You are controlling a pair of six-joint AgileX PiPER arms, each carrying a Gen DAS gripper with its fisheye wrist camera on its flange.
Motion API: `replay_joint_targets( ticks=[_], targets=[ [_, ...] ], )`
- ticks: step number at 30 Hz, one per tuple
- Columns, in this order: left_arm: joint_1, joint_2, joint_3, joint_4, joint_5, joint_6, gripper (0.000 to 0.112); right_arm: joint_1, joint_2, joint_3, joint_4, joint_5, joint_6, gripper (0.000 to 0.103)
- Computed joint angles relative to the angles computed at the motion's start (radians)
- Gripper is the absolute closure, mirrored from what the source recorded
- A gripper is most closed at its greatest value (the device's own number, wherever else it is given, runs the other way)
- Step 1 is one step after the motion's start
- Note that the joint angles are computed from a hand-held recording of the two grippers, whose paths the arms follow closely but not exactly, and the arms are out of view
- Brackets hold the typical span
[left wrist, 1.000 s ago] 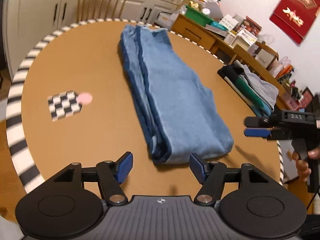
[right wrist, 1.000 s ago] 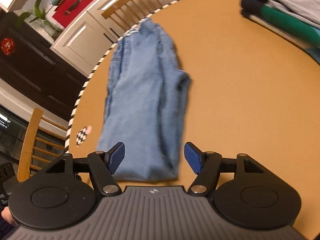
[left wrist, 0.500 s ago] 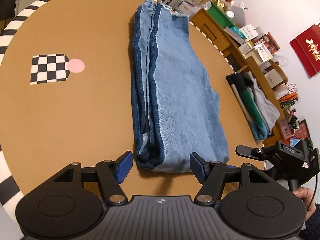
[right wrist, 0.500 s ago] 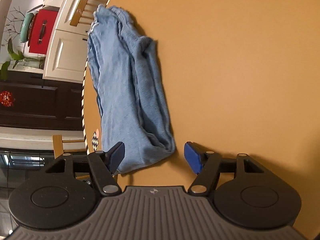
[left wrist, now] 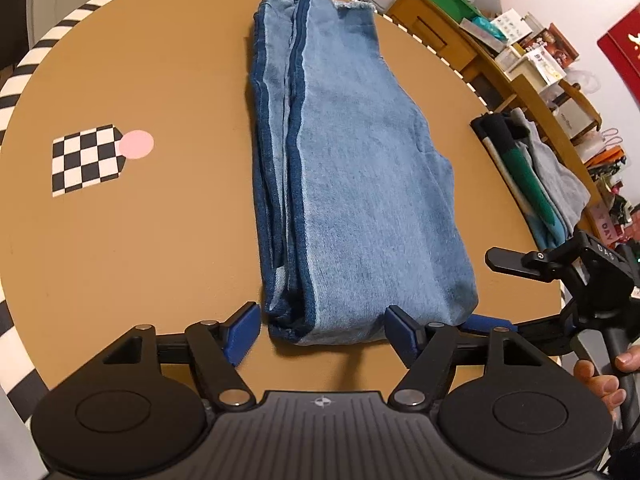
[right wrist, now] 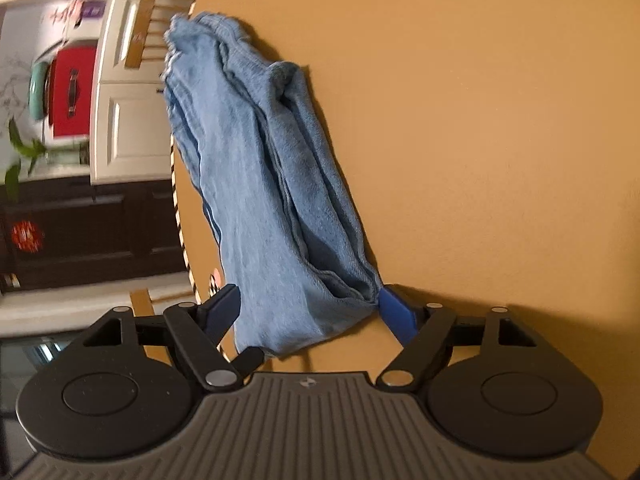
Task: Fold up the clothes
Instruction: 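Grasp the folded end with the right gripper while the left gripper grasps beside it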
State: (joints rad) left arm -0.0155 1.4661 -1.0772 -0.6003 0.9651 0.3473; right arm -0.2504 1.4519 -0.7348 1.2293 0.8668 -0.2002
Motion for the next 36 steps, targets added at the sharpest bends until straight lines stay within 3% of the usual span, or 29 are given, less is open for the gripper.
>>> replay_joint_targets(
  ticks=[5, 6, 7, 8, 14, 20, 25, 29, 31, 33, 34, 36],
  targets=[
    [0.016, 0.015, -0.016, -0.021, 0.024, -0.004, 0.039, 0.058, -0.022, -0.012, -0.045, -0.062, -0.004, 0.026],
    [0.02, 0.016, -0.016, -0.026, 0.027, -0.001, 0.039, 0.071, -0.025, -0.011, -0.056, -0.082, 0.0, 0.035],
    [0.023, 0.017, -0.016, -0.031, 0.03, 0.003, 0.039, 0.085, -0.029, -0.009, -0.074, -0.107, 0.011, 0.058],
    [0.027, 0.018, -0.015, -0.035, 0.032, 0.006, 0.039, 0.092, -0.031, -0.004, -0.083, -0.123, 0.012, 0.071],
    [0.106, 0.029, -0.013, -0.105, 0.102, -0.013, 0.035, 0.052, -0.056, 0.029, -0.004, -0.101, -0.056, 0.076],
    [0.262, 0.077, 0.066, -0.327, 0.2, -0.037, 0.03, -0.003, -0.065, 0.002, 0.114, -0.003, -0.128, 0.082],
    [0.281, 0.096, 0.13, -0.467, 0.133, -0.014, 0.032, 0.001, -0.048, -0.051, 0.093, 0.011, -0.097, 0.083],
    [0.228, 0.117, 0.112, -0.489, 0.057, -0.02, 0.045, 0.0, -0.049, -0.065, 0.06, 0.012, -0.074, 0.083],
    [0.19, 0.117, 0.073, -0.418, 0.039, -0.039, 0.057, 0.003, -0.054, -0.064, 0.034, 0.004, -0.05, 0.082],
    [0.176, 0.118, 0.049, -0.371, 0.037, -0.04, 0.079, 0.001, -0.055, -0.055, 0.016, 0.002, -0.032, 0.082],
    [0.179, 0.119, 0.048, -0.375, 0.043, -0.032, 0.084, -0.001, -0.055, -0.045, 0.015, -0.001, -0.026, 0.081],
    [0.189, 0.122, 0.049, -0.392, 0.059, -0.025, 0.086, -0.006, -0.055, -0.022, 0.028, -0.006, -0.019, 0.078]
  ],
)
